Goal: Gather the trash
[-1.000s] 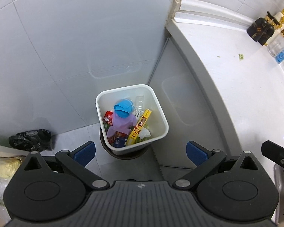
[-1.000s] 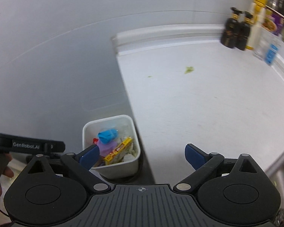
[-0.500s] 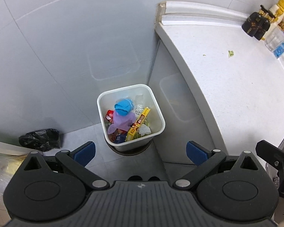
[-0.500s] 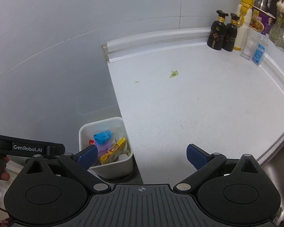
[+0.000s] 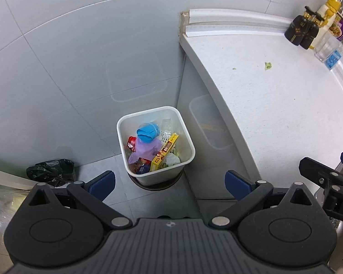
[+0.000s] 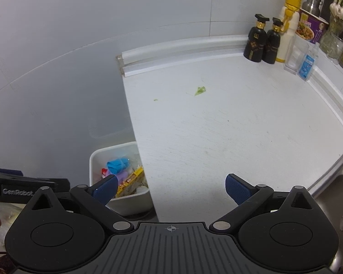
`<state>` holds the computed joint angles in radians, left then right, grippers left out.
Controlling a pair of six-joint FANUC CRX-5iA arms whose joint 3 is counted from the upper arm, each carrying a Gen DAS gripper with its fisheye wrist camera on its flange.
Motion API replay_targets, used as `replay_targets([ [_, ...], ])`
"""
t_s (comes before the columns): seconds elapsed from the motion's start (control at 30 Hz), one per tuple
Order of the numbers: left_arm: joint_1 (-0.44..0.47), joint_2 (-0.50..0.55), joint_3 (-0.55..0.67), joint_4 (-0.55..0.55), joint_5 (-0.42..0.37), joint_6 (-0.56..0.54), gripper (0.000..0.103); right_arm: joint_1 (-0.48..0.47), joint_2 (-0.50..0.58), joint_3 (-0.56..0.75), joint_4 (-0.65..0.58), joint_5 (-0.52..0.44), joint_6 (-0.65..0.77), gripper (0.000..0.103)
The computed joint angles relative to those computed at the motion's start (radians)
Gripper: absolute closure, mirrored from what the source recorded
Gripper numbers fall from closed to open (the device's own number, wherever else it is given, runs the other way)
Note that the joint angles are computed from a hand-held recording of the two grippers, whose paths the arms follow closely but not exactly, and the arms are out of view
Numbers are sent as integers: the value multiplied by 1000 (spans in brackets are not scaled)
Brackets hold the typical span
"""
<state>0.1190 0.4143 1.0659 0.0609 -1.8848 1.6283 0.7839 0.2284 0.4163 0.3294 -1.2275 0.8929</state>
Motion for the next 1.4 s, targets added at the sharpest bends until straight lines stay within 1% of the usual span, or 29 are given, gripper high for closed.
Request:
replay_targets([
  [0.13,-9,-11,-11,-2,24,13,1,-1,-8,-10,7,11,-2,2],
  [0.27,-23,-4,2,-6,26,16,1,-5,-16,-18,7,15,3,2],
  [0.6,-47,24,44,-6,6,19,1,-35,-19,-20,-14,13,30,2],
  [0.97,-69,53,94,-31,-44,35,1,-50,-25,-29,-39,25,51,2],
  [1.4,-59,42,74,-20,-40,62,1,-49,-22,-22,-48,26,91,2],
])
